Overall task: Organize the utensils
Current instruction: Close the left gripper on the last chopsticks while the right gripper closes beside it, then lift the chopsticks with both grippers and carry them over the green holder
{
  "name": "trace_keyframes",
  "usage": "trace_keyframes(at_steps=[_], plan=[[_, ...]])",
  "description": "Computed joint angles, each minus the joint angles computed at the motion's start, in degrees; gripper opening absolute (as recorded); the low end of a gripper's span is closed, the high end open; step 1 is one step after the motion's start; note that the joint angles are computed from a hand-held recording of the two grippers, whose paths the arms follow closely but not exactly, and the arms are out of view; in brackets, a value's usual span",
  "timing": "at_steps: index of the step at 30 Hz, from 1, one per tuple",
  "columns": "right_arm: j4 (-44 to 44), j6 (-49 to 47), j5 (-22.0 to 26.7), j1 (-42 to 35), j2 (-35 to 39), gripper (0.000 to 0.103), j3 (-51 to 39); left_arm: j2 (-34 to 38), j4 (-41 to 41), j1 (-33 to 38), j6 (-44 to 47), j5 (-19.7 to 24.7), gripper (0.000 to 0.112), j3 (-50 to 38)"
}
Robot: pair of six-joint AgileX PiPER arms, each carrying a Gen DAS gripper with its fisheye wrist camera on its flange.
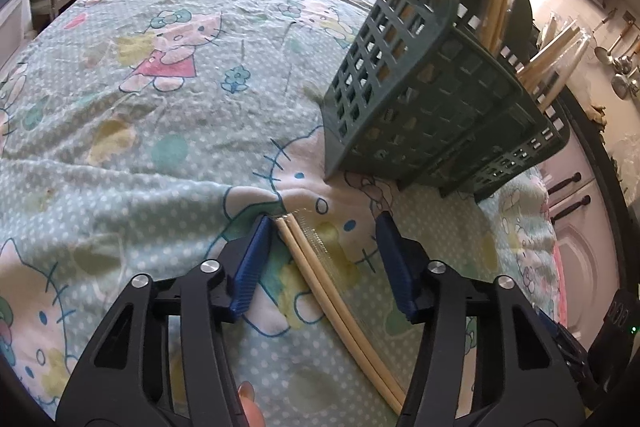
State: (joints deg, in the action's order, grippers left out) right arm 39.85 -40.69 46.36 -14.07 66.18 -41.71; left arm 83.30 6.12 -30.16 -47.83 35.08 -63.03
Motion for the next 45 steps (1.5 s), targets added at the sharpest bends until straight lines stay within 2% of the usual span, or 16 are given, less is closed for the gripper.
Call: trace_keyframes(at_steps=[2,5,7,9,12,21,24,34,45], plan=[[-0.6,0.9,-0.9,0.9,0.4,0.055,-0.2,0.1,0.2,0.2,-0.1,0.0,0.042,0.0],[-1.5,2.4,-1.8,1.9,1.2,0.037,-0.9,0.2,0.7,0.6,-0.3,0.1,0.036,-0.1],[-1.5,2.3,-1.9,2.4,1.7,0.016,-1.4,0.4,1.0,0.9,-0.6,0.2,0.029,-0.2],[-0.7,1.7,-1.4,2.6,2.1,0.013,-1.7,0.4,0.9,1.4,-0.5,0.2,0.025,-0.1],[1.0,0.9,-0.9,3.6,2.2,0.011,-2.3,0.4,0.7,2.0,-0.4,0.4,0.017,-0.1],[4.0,0.7,0.2,8.4,2.3,0.008,-6.6,-0.7,-0.5,2.6,1.2,0.4,0.005,0.8],[5.0,0.8,0.9,9.7,2.6,0.008,-8.7,-2.1,-0.3,2.0,1.1,0.4,0.005,1.1],[6.3,0.8,1.7,12.2,2.1,0.006,-14.0,-6.5,11.3,-4.7,-5.4,4.9,0.003,-4.7],[7.0,0.9,2.2,13.4,1.0,0.005,-20.5,-6.3,14.3,-8.2,-2.1,8.8,0.002,-15.9]])
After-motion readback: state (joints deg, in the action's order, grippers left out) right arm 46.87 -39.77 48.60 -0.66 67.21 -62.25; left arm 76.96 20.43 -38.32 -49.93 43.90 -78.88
